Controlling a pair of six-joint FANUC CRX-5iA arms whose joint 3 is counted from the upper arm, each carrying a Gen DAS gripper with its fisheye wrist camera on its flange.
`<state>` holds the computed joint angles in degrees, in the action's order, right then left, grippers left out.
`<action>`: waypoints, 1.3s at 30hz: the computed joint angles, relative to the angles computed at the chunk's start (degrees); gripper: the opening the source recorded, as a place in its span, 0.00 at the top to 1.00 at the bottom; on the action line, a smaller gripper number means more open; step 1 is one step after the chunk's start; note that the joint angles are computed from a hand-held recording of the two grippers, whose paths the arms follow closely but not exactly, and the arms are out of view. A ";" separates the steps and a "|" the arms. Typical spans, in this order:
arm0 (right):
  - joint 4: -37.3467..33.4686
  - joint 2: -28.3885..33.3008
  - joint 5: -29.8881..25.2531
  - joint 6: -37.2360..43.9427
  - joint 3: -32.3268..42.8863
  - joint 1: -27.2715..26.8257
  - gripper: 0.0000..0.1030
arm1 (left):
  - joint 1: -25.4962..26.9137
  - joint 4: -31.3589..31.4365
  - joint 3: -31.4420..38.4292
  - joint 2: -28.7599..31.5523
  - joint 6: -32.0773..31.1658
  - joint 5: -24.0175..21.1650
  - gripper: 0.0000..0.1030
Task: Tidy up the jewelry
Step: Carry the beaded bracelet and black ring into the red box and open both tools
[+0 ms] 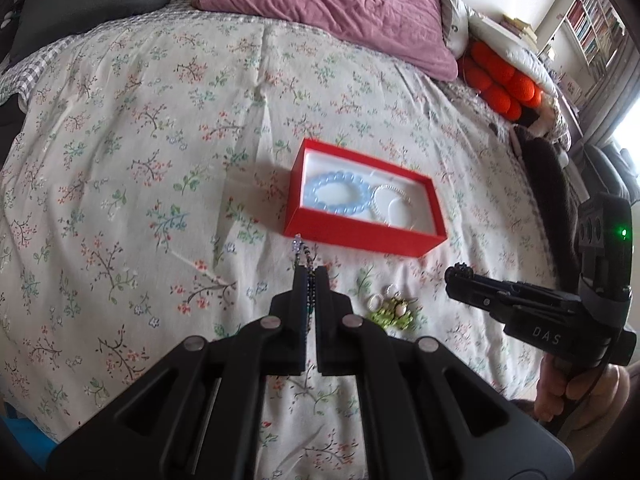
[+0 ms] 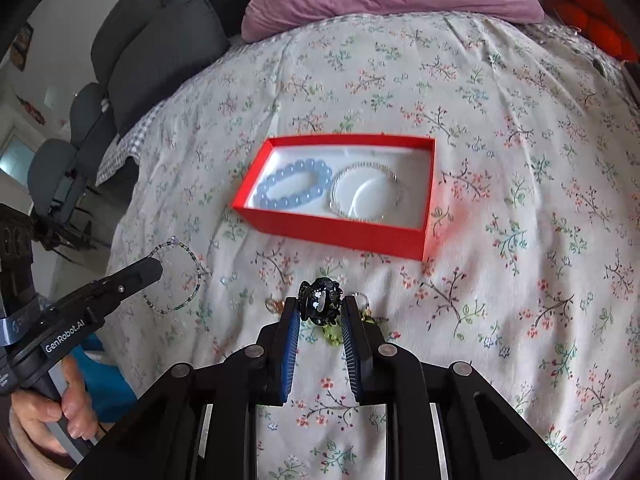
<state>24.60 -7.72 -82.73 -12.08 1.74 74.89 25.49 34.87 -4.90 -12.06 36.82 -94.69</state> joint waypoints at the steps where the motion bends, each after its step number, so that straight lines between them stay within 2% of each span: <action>1: 0.31 -0.10 0.27 -0.13 -0.10 -0.11 0.79 | -0.25 0.48 0.11 0.01 0.49 0.37 0.97; 12: 3.39 1.00 -1.19 0.98 1.31 -2.29 0.79 | -4.92 4.47 0.91 1.26 4.72 3.47 0.97; 19: 2.98 1.70 -1.05 3.38 1.89 -4.43 0.79 | -8.63 5.59 0.91 3.46 8.33 5.93 0.97; 30: 0.16 -0.26 4.82 5.73 -2.44 -9.38 0.79 | -13.99 7.53 -1.39 6.14 11.27 10.23 0.97; 39: -3.60 -1.93 8.85 5.75 -6.33 -12.54 0.79 | -16.82 2.51 -1.80 6.55 14.53 14.61 0.96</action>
